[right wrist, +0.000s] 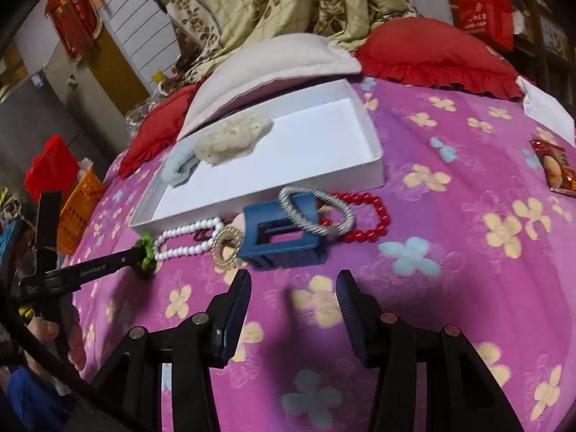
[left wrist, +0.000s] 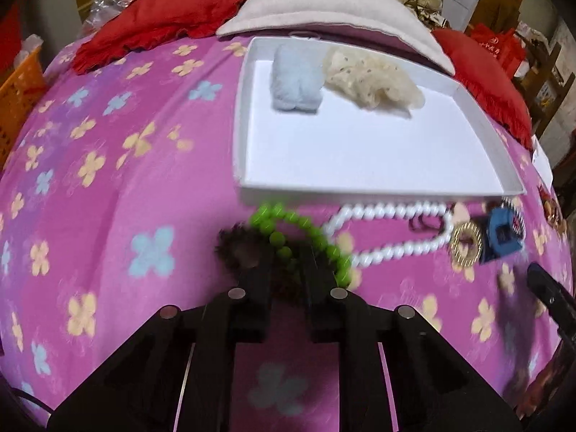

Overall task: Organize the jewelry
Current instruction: 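Grasp the green-and-brown bead bracelet with the left tool, then grasp the white pearl necklace with the right tool while the left holds the bracelet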

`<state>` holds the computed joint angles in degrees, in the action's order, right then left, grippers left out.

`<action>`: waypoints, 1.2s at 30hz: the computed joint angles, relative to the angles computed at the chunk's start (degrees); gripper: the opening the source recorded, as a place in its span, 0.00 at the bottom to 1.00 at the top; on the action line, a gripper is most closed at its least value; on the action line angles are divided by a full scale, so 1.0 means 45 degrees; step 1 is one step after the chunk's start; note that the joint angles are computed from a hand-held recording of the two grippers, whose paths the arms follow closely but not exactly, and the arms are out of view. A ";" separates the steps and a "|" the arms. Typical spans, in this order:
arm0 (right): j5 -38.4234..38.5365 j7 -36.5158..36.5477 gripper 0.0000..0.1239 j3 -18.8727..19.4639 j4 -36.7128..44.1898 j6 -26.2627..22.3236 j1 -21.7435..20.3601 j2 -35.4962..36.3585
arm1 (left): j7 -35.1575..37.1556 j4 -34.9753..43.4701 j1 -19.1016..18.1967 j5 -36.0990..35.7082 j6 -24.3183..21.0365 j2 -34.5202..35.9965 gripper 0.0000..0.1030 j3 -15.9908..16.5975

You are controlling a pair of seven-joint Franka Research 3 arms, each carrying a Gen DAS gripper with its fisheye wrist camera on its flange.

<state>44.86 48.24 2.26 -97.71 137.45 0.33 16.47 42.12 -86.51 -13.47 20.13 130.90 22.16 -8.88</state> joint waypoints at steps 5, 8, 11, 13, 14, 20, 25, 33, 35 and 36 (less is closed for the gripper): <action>0.0029 -0.0165 0.38 0.0011 -0.0319 -0.0143 0.0017 -0.0190 | -0.0876 -0.3275 0.0332 -0.0231 0.0980 -0.2215 0.12 -0.0049; -0.0013 -0.0179 0.38 -0.0007 -0.0510 -0.0157 0.0091 -0.0332 | -0.1576 -0.5071 0.0566 -0.0219 0.1575 -0.3538 0.12 -0.0094; 0.0063 -0.0293 0.38 -0.0005 -0.0766 -0.0208 0.0150 -0.0558 | -0.2258 -0.6400 0.0778 -0.0046 0.1909 -0.4668 0.13 -0.0133; 0.0102 -0.0410 0.38 -0.0009 -0.0938 -0.0247 0.0213 -0.0719 | -0.2469 -0.7116 0.0947 -0.0258 0.2484 -0.5286 0.14 -0.0155; 0.0098 -0.0465 0.38 -0.0015 -0.0989 -0.0292 0.0247 -0.0770 | -0.2619 -0.7303 0.1017 -0.0217 0.2661 -0.5443 0.15 -0.0179; -0.0047 -0.0761 0.38 0.0016 -0.1306 -0.0674 0.0561 -0.1071 | -0.3565 -0.8300 0.1392 0.0008 0.3438 -0.6196 0.34 -0.0197; -0.0213 -0.0998 0.38 0.0125 -0.1464 -0.0917 0.0964 -0.1220 | -0.2673 -0.8269 0.1522 -0.0640 0.4207 -0.5772 0.34 -0.0107; -0.0333 -0.1087 0.38 0.0156 -0.1806 -0.0930 0.1399 -0.1417 | 0.1092 -0.8016 0.1251 -0.4171 0.6118 -0.5228 0.01 -0.0166; -0.0365 -0.1009 0.38 0.0127 -0.1844 -0.0990 0.1427 -0.1461 | 0.2180 -0.7988 0.1031 -0.5384 0.6801 -0.5400 0.01 -0.0258; -0.0326 -0.0990 0.38 0.0118 -0.1845 -0.1037 0.1425 -0.1478 | 0.2574 -0.8005 0.0935 -0.5872 0.7067 -0.5499 0.01 -0.0264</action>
